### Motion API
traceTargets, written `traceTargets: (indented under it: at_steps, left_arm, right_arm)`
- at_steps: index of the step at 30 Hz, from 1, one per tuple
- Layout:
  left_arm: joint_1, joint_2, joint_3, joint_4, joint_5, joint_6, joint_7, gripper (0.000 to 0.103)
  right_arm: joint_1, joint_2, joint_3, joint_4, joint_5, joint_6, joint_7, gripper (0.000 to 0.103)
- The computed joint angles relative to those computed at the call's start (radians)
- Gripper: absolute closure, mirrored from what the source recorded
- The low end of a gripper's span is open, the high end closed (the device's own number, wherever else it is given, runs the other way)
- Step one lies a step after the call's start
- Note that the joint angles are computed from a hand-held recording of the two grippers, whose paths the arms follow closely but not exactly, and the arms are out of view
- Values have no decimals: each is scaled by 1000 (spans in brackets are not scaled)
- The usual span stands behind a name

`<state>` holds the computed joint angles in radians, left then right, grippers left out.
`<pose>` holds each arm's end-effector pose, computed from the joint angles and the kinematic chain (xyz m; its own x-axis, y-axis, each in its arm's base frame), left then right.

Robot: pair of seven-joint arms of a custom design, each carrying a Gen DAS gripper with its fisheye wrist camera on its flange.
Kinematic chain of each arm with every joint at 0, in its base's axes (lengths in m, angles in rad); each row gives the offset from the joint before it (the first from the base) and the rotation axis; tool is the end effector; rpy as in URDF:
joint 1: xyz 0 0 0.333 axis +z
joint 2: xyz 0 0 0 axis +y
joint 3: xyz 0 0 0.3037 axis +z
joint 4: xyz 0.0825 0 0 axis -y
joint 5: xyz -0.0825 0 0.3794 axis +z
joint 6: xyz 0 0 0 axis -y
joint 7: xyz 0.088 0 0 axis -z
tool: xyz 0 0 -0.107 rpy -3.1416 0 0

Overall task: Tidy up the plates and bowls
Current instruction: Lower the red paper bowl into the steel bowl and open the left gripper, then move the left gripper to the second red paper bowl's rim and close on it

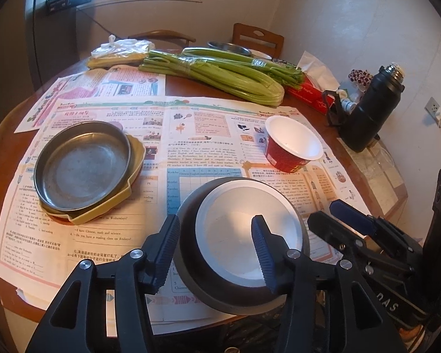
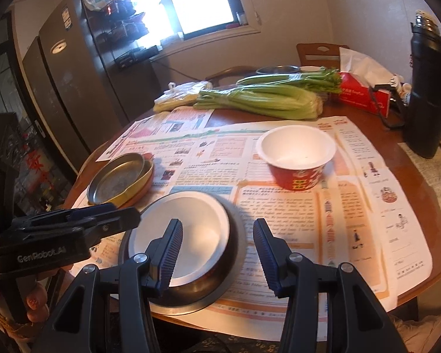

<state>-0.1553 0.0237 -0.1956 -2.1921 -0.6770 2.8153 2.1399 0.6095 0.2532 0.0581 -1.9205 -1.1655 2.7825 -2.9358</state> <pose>0.5450 -0.1663 0.4253 -0.3916 -0.8953 0.2121 -0.7725 0.1947 -0.6044 0.4732 0.4227 0.4002 0.0004 -0.9633 -0.2686 -0.6742 0.1981 -0.7115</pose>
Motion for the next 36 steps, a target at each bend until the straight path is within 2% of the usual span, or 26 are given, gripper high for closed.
traceTargets:
  at_steps: [18,27,36]
  left_arm:
    - [-25,-16,-6,-1,-16,35,26,48]
    - [-32,27,-22,52,-26,8,62,47]
    - [-23,97,-43,137,-18,-20,71,45]
  right_arm:
    - [-29,-64,16,-49,-114,-27,131,52]
    - [-55,-91,32,-79,-143,-53,183,52]
    - [-74,-99,37,-95,-111,-79,179,52]
